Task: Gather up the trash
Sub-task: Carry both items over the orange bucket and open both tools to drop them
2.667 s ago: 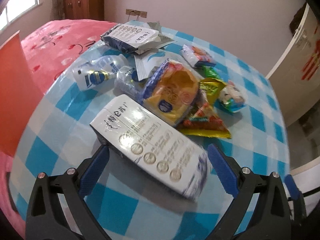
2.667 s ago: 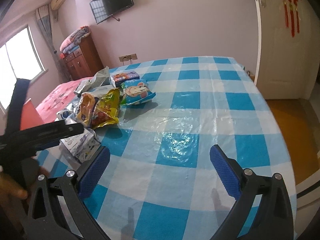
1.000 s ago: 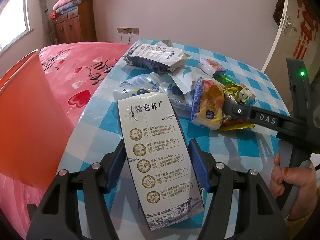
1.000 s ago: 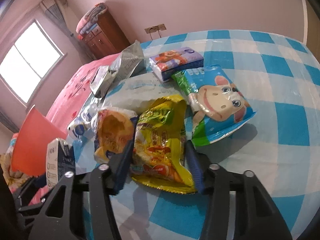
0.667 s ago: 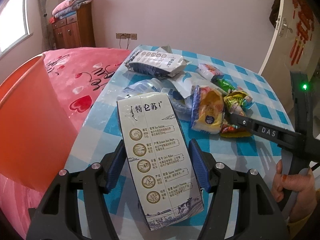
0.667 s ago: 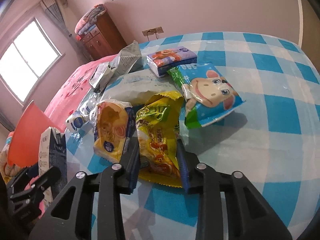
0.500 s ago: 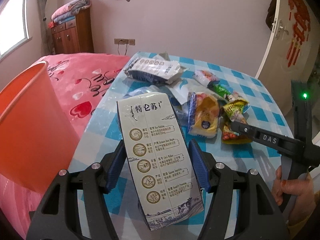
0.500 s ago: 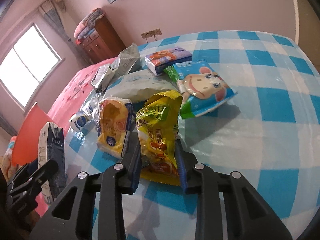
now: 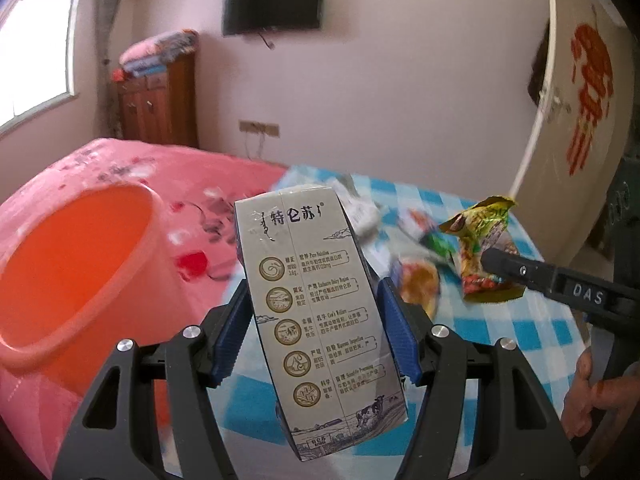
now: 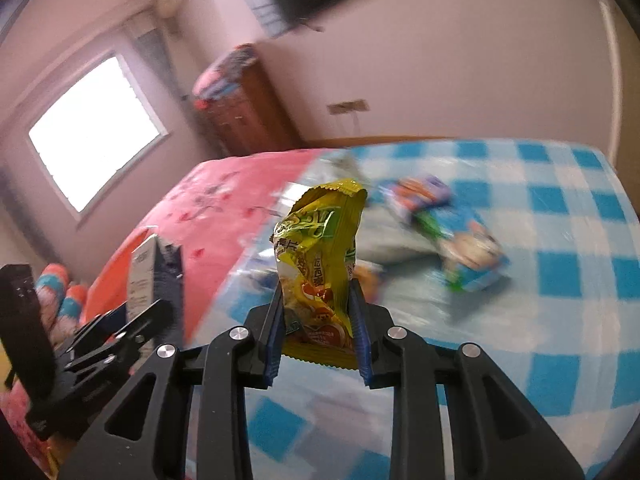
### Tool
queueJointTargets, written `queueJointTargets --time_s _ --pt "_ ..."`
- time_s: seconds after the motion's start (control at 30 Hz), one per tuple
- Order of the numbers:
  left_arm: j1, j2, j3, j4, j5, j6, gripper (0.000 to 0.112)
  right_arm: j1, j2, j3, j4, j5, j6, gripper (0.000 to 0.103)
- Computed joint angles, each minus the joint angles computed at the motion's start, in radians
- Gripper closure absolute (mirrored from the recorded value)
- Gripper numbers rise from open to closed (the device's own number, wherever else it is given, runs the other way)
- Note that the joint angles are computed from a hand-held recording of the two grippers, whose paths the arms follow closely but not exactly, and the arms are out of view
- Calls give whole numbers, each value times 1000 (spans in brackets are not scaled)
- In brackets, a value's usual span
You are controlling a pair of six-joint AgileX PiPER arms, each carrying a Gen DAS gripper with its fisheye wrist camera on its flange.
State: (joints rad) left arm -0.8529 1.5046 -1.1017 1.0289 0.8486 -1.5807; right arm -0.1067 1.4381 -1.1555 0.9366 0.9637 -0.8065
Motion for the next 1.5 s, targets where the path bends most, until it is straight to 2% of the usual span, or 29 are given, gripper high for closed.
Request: queueJointTargets --time_s 0.1,0.23,0.37,0.5,0.6,0.63,0.67,0.7,0.73,0.77,0.93,1.03,1.17,1.2,1.43,1.5 --pt "7 -96 49 39 60 -33 48 129 6 -81 -17 16 66 72" --pt "43 -228 113 73 171 -49 48 348 79 -236 -46 15 168 72" --pt "141 -317 161 71 209 -28 48 533 174 -388 -102 -11 255 72" --pt "303 -345 200 29 139 16 48 676 287 -524 -205 -51 349 70" --pt "438 -334 231 -20 42 62 48 733 362 -598 -275 -52 428 69" --pt "471 -329 243 -30 15 69 46 744 366 -596 -287 -69 444 62" --pt "499 -330 251 -41 -9 87 43 750 357 -576 -301 -100 455 49" --pt "521 -331 259 -52 -25 107 39 750 338 -543 -303 -136 455 41" --pt "530 -330 265 -52 -25 114 30 745 318 -511 -292 -161 445 29" --pt "526 -323 275 -26 -11 91 26 734 291 -470 -272 -194 431 25" --pt "479 -372 338 62 12 10 23 682 169 -287 -247 -337 379 15" --pt "388 -422 400 193 41 -105 22 647 81 -150 -174 -415 298 12" --pt "183 -429 410 263 191 -155 22 607 -15 32 -13 -515 116 9" --pt "154 -427 412 278 205 -160 22 595 -35 75 42 -533 52 8" --pt "-19 -382 389 294 277 -187 22 518 -171 290 287 -595 -244 5" --pt "-41 -369 377 277 277 -170 22 498 -204 330 337 -599 -309 5"
